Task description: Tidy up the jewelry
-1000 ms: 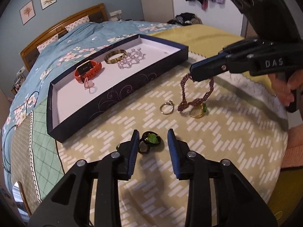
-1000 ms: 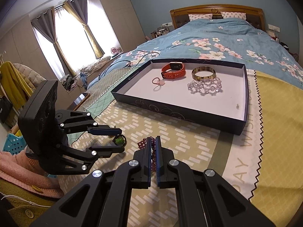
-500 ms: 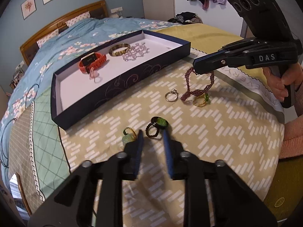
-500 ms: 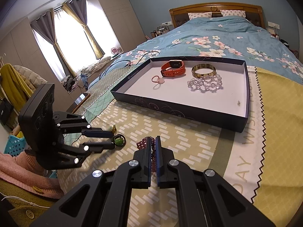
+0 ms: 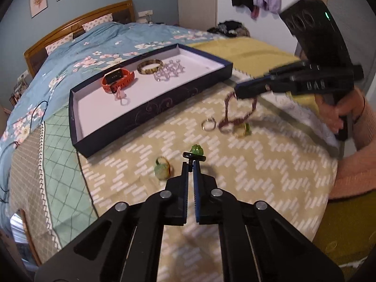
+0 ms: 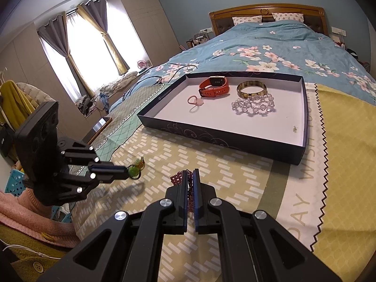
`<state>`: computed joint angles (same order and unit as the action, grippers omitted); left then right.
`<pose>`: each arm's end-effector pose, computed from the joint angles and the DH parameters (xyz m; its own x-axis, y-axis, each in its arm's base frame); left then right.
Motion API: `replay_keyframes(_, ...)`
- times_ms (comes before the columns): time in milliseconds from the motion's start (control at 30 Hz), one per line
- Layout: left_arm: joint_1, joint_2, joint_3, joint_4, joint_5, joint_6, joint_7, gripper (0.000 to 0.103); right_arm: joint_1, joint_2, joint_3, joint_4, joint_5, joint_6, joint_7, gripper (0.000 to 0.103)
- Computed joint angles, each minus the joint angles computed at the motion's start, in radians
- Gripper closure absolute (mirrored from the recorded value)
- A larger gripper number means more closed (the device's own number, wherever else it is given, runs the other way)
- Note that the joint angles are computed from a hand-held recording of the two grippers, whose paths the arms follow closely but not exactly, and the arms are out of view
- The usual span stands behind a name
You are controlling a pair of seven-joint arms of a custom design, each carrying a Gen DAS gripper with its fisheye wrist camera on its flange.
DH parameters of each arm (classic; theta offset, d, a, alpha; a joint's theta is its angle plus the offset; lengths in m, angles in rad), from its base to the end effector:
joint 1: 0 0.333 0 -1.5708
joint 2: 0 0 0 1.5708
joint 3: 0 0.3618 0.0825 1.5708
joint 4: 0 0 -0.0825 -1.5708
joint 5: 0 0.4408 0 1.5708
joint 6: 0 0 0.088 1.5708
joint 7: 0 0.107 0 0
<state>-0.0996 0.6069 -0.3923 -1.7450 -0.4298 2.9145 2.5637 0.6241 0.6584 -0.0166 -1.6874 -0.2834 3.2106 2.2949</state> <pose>0.7130 -0.3021 0.3069 -0.8043 -0.5909 -0.0619 -0.4256 0.6457 -0.6340 0.6361 0.4778 0.3138 0.3037 -0.8951 -0.3265 -0.7281 0.0030 -0.6854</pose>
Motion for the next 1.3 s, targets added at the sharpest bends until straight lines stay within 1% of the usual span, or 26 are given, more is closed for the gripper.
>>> replay_keyframes(33,-0.05,-0.013,0.058,-0.015,0.046,0.013,-0.033,0.099,-0.003,0.001,0.004,0.001,0.0,0.001,-0.001,0.1)
replay_keyframes(67,-0.083,-0.022,0.097,-0.028,0.078,0.026,-0.055,0.099,-0.002,0.002,0.004,0.003,0.0,0.0,-0.002,0.1)
replay_keyframes(100,-0.108,-0.03,0.126,-0.039,0.112,0.025,-0.073,0.099,-0.004,0.002,0.006,0.003,0.0,-0.001,-0.004,0.1)
replay_keyframes(133,-0.11,-0.033,0.13,-0.047,0.13,0.028,-0.079,0.099,-0.006,0.003,0.008,0.004,0.001,-0.001,-0.005,0.1)
replay_keyframes(200,-0.104,-0.047,0.123,-0.072,0.162,0.049,-0.066,0.099,-0.007,0.003,0.01,0.004,0.002,-0.003,-0.005,0.1)
replay_keyframes(267,-0.066,-0.061,0.083,-0.094,0.165,0.058,-0.031,0.099,-0.006,0.002,0.009,0.003,0.003,-0.001,-0.004,0.1)
replay_keyframes(300,-0.061,-0.066,0.078,-0.099,0.167,0.057,-0.025,0.099,-0.002,0.003,0.005,0.004,0.004,0.0,-0.003,0.1)
replay_keyframes(467,-0.07,-0.052,0.094,-0.075,0.169,0.044,-0.058,0.099,0.0,0.005,0.004,0.005,0.004,0.001,-0.003,0.1)
replay_keyframes(567,-0.045,-0.04,0.07,-0.059,0.146,0.033,-0.063,0.099,0.006,0.002,-0.003,0.001,0.006,0.006,0.0,0.1)
replay_keyframes(600,-0.042,-0.038,0.067,-0.054,0.142,0.027,-0.064,0.098,0.011,-0.001,-0.009,-0.002,0.007,0.008,0.002,0.1)
replay_keyframes(633,-0.047,-0.038,0.074,-0.053,0.143,0.031,-0.07,0.098,0.028,-0.004,-0.031,-0.006,0.009,0.013,0.01,0.1)
replay_keyframes(700,-0.049,-0.042,0.082,-0.057,0.144,0.039,-0.08,0.098,0.046,-0.009,-0.055,-0.014,0.015,0.026,0.021,0.1)
replay_keyframes(733,-0.037,-0.04,0.071,-0.052,0.136,0.03,-0.077,0.098,0.047,-0.01,-0.058,-0.017,0.017,0.031,0.023,0.1)
replay_keyframes(767,-0.015,-0.041,0.047,-0.052,0.12,0.02,-0.064,0.098,0.031,-0.01,-0.04,-0.017,0.015,0.036,0.018,0.1)
replay_keyframes(800,0.027,-0.043,0.002,-0.056,0.088,0.013,-0.032,0.098,0.028,-0.009,-0.036,-0.015,0.016,0.035,0.016,0.1)
replay_keyframes(867,0.059,-0.048,-0.038,-0.062,0.052,0.008,0.019,0.098,0.019,-0.004,-0.025,-0.008,0.015,0.029,0.01,0.1)
replay_keyframes(900,0.044,-0.052,-0.025,-0.067,0.054,0.021,0.025,0.098,0.014,-0.002,-0.017,-0.004,0.015,0.027,0.007,0.1)
replay_keyframes(967,0.018,-0.051,0.001,-0.062,0.059,0.022,0.019,0.098,0.006,0.002,-0.005,0.001,0.014,0.025,0.001,0.1)
replay_keyframes(1033,0.011,-0.046,0.009,-0.052,0.052,0.015,0.013,0.098,0.005,0.001,-0.002,0.0,0.013,0.028,-0.003,0.1)
replay_keyframes(1067,0.02,-0.045,0.0,-0.051,0.04,0.011,0.018,0.098,0.005,0.001,-0.001,0.001,0.013,0.028,-0.004,0.1)
replay_keyframes(1100,0.038,-0.044,-0.018,-0.052,0.023,0.007,0.033,0.095,0.006,-0.001,-0.002,0.0,0.014,0.026,-0.005,0.1)
replay_keyframes(1167,0.051,-0.044,-0.034,-0.057,0.002,0.012,0.057,0.093,0.009,-0.001,-0.006,0.0,0.017,0.026,-0.003,0.1)
replay_keyframes(1233,0.015,-0.042,0.003,-0.057,0.018,0.027,0.04,0.078,0.014,-0.002,-0.012,-0.001,0.02,0.026,0.0,0.1)
replay_keyframes(1300,-0.017,-0.033,0.034,-0.049,0.042,0.028,0.017,0.078,0.016,-0.003,-0.015,-0.001,0.02,0.029,0.0,0.1)
